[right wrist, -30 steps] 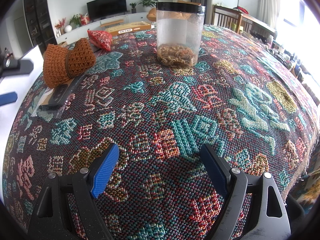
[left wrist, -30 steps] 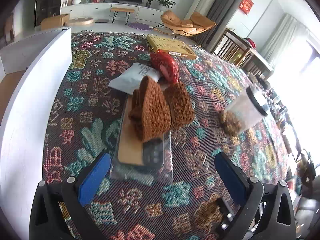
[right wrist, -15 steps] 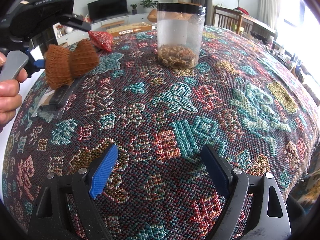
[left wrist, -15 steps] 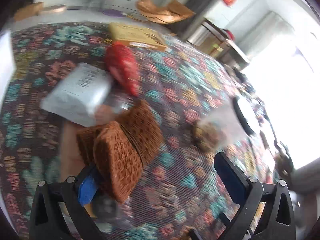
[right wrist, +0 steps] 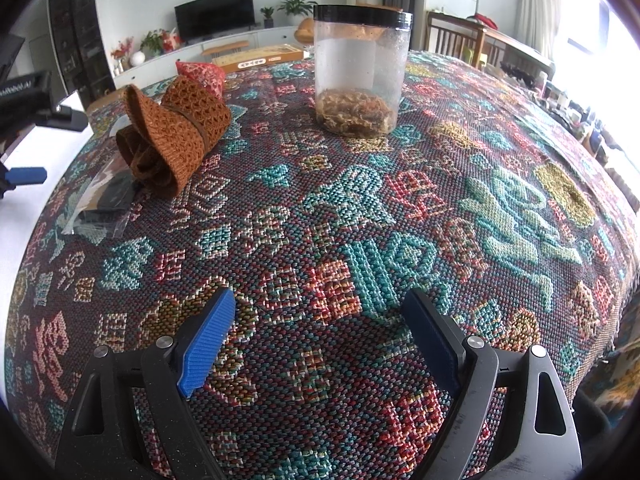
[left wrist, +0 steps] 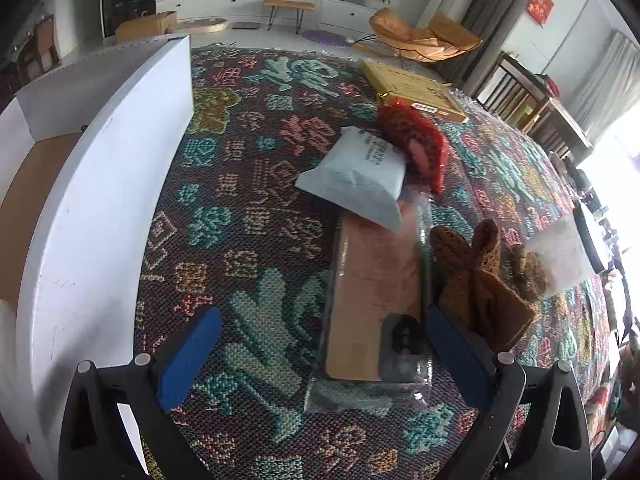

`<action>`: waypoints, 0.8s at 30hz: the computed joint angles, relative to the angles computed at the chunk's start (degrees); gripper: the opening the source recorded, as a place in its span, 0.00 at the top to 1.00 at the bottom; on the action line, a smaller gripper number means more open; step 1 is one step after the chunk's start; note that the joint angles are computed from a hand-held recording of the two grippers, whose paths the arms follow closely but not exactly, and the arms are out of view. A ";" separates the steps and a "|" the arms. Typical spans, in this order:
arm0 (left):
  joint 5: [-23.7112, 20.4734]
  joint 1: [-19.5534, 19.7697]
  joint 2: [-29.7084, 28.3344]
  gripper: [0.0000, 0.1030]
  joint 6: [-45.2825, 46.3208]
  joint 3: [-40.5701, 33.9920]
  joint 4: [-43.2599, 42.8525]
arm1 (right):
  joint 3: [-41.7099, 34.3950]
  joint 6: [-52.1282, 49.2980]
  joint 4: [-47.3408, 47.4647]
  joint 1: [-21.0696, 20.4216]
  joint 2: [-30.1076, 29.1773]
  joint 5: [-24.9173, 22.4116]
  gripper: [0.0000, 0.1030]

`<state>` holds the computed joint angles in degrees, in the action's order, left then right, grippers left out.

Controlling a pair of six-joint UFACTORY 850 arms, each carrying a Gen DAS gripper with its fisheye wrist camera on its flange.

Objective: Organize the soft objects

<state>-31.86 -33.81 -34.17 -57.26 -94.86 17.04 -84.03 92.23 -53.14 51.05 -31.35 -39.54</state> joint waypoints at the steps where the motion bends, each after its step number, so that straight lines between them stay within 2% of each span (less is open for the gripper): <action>1: 0.51 0.10 0.12 0.01 -0.06 1.10 0.52 | -0.04 0.00 0.01 0.01 -0.04 -0.02 0.15; 7: -8.55 -1.88 -8.76 0.01 7.58 -9.43 4.42 | 0.03 -0.01 -0.01 -0.01 0.04 0.01 0.15; 10: -4.13 -1.78 -10.40 0.01 8.71 -11.09 2.18 | -0.02 0.04 -0.06 0.02 0.00 -0.03 0.15; 12: -5.33 -2.02 -12.85 0.00 9.85 -14.48 1.94 | 0.03 0.02 -0.04 0.00 0.04 0.00 0.14; 14: -8.05 -2.95 -15.21 0.00 9.32 -17.71 7.16 | 0.02 0.04 -0.07 0.00 0.04 0.02 0.14; 16: -5.56 -2.88 -13.97 0.00 9.15 -15.56 8.02 | 0.02 0.07 -0.11 0.00 0.02 0.03 0.14; 18: -5.43 -2.90 -12.69 0.03 7.07 -13.58 9.23 | 0.05 0.07 -0.08 0.00 0.05 0.03 0.14; 19: -4.52 -3.04 -11.31 0.08 4.76 -11.43 10.94 | 0.00 0.05 -0.06 0.01 0.01 0.01 0.14; 20: -4.29 -3.47 -9.78 0.25 0.91 -9.13 14.17 | 0.00 0.05 -0.06 0.01 0.01 0.01 0.14; 24: -1.41 -5.34 -2.39 0.25 -10.51 2.08 17.36 | 0.08 0.03 -0.05 -0.02 0.07 0.07 0.14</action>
